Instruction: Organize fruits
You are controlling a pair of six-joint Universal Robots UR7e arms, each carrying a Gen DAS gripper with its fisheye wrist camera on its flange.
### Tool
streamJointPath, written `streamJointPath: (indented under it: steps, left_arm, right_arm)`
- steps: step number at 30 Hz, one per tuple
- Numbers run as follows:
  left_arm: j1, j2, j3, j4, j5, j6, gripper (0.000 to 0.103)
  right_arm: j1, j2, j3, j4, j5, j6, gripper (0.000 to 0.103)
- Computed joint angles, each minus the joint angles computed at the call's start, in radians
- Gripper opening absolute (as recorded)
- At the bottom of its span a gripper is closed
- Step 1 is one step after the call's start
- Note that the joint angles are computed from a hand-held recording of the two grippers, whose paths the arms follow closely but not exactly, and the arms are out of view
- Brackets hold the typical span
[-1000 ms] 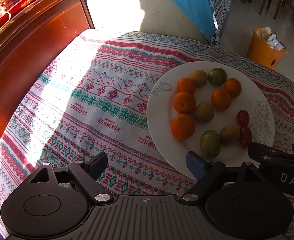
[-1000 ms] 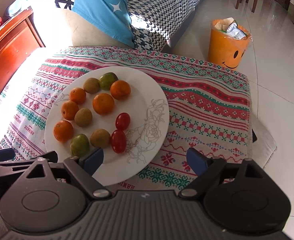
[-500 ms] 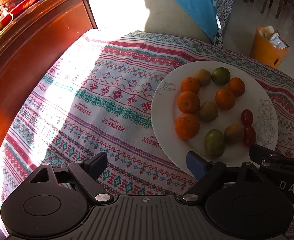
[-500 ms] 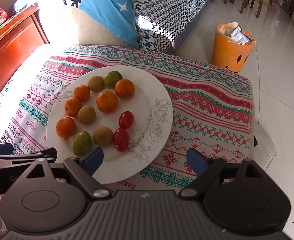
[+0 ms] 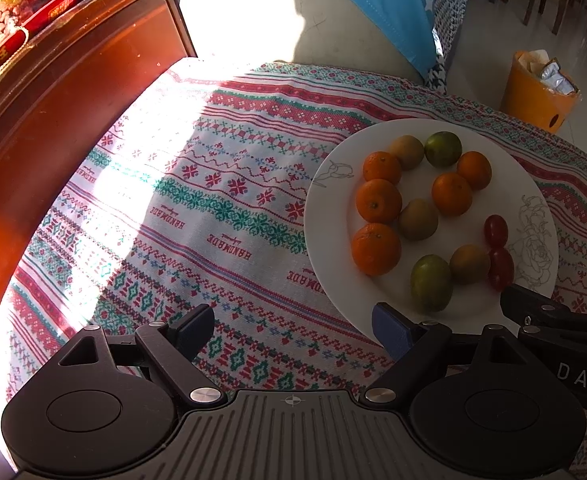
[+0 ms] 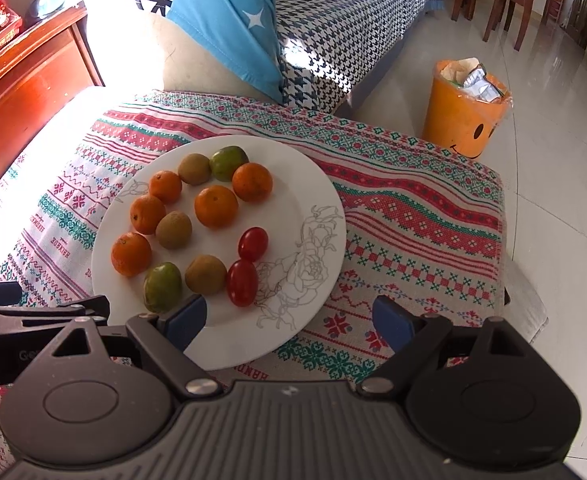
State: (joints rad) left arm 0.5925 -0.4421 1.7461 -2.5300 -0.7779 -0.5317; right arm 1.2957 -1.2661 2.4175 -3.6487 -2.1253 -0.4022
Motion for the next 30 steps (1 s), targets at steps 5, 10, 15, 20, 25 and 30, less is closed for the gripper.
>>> streamJointPath:
  steps: [5,10,15,20,25,30]
  left_arm:
    - [0.001,-0.003,0.002,-0.001,-0.004,-0.001,0.088]
    - [-0.002,0.000,0.003,-0.007,0.004,0.004,0.088]
    - [-0.003,0.001,0.003,-0.005,0.004,0.001,0.087]
    - [-0.003,0.001,0.004,-0.007,0.005,0.001,0.087]
    - [-0.001,-0.001,0.004,-0.007,0.000,-0.001,0.087]
    - [0.000,-0.001,0.006,-0.011,0.001,0.001,0.087]
  right_arm:
    - [0.001,0.003,0.001,-0.011,-0.002,-0.010,0.090]
    - [0.001,0.002,0.001,-0.008,-0.003,-0.010,0.090]
    - [0.001,0.001,0.001,-0.008,-0.002,-0.011,0.090]
    - [0.001,0.002,0.001,-0.009,-0.003,-0.010,0.090]
    - [0.001,0.002,0.001,-0.010,-0.003,-0.011,0.090]
    - [0.001,0.002,0.001,-0.011,-0.003,-0.012,0.090]
